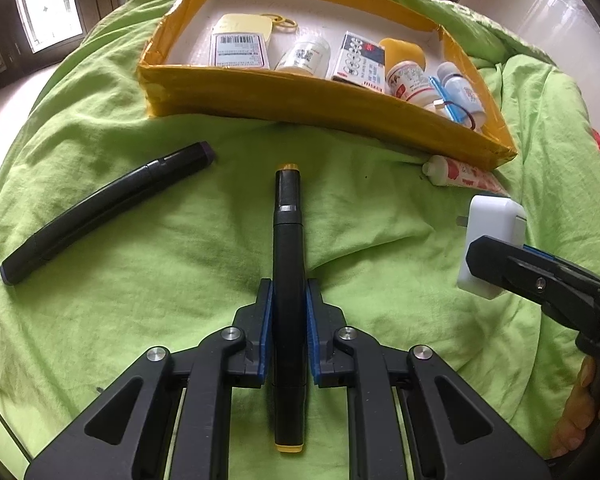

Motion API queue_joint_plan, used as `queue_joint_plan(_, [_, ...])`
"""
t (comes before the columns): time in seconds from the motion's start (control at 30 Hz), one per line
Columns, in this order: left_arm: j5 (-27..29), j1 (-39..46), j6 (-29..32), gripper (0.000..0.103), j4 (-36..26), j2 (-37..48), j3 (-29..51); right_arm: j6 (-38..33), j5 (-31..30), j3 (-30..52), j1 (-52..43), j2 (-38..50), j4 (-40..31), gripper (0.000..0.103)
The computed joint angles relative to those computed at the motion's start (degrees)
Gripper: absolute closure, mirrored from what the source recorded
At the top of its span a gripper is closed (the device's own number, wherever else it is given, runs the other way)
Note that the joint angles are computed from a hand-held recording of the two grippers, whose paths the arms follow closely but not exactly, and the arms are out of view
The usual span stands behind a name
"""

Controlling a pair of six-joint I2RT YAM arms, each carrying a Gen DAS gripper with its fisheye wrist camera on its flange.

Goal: Organize rigid objects
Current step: 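Lift the black marker left and white adapter right off the duvet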

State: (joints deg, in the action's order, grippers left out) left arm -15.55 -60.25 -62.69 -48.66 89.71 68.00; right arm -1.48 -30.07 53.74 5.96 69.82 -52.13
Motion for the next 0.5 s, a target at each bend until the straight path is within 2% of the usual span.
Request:
queue_joint_plan(0.23, [-2.4,-2.2,-3.4,0.091,2.0,-4.1,-2.4,-0.7,-0.7,0.1,-0.2,-0.7,-0.3,0.064])
queue_joint_plan(0.5, [-6.5,-4.7,-7.9,0.091,0.0,-7.6,-2.9,-0.3,-0.8,0.2,-0.2,-1.1,-0.4,0.064])
